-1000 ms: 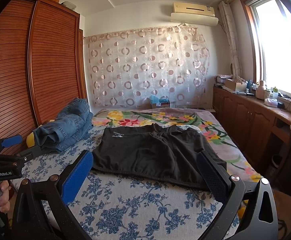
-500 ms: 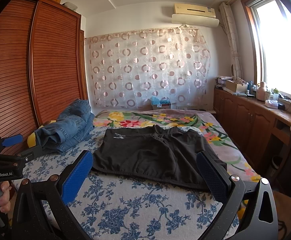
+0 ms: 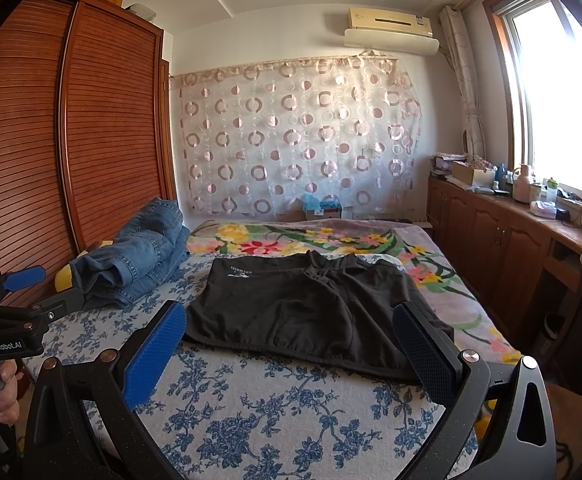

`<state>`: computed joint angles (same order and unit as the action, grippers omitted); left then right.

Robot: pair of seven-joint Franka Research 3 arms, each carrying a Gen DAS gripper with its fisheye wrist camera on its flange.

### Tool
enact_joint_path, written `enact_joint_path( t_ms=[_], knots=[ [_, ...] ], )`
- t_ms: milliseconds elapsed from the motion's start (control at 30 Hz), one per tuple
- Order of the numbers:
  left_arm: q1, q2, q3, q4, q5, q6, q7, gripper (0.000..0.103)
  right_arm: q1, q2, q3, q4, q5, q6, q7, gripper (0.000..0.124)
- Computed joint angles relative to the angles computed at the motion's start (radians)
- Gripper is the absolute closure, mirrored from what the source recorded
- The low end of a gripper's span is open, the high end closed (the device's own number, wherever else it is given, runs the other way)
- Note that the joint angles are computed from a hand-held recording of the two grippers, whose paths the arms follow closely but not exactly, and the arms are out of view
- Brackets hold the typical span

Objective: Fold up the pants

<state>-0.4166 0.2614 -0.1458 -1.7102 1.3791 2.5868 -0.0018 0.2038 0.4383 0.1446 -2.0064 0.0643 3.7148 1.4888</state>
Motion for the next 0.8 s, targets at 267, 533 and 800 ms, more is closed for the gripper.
enact_joint_path(
  t_ms=[267, 533, 800],
  knots=[
    [0.000, -0.005, -0.001, -0.004, 0.007, 0.002, -0.007, 0.000, 0.000, 0.000, 0.000, 0.000, -0.001, 0.001, 0.001, 0.021],
    [0.000, -0.008, -0.003, -0.009, 0.019, 0.001, -0.019, 0.000, 0.002, -0.001, -0.001, 0.000, 0.002, -0.001, 0.001, 0.021],
    [0.007, 0.005, 0.001, -0.009, 0.010, 0.025, -0.011, 0.000, -0.001, -0.004, 0.000, 0.000, 0.000, -0.007, 0.002, 0.021]
  ],
)
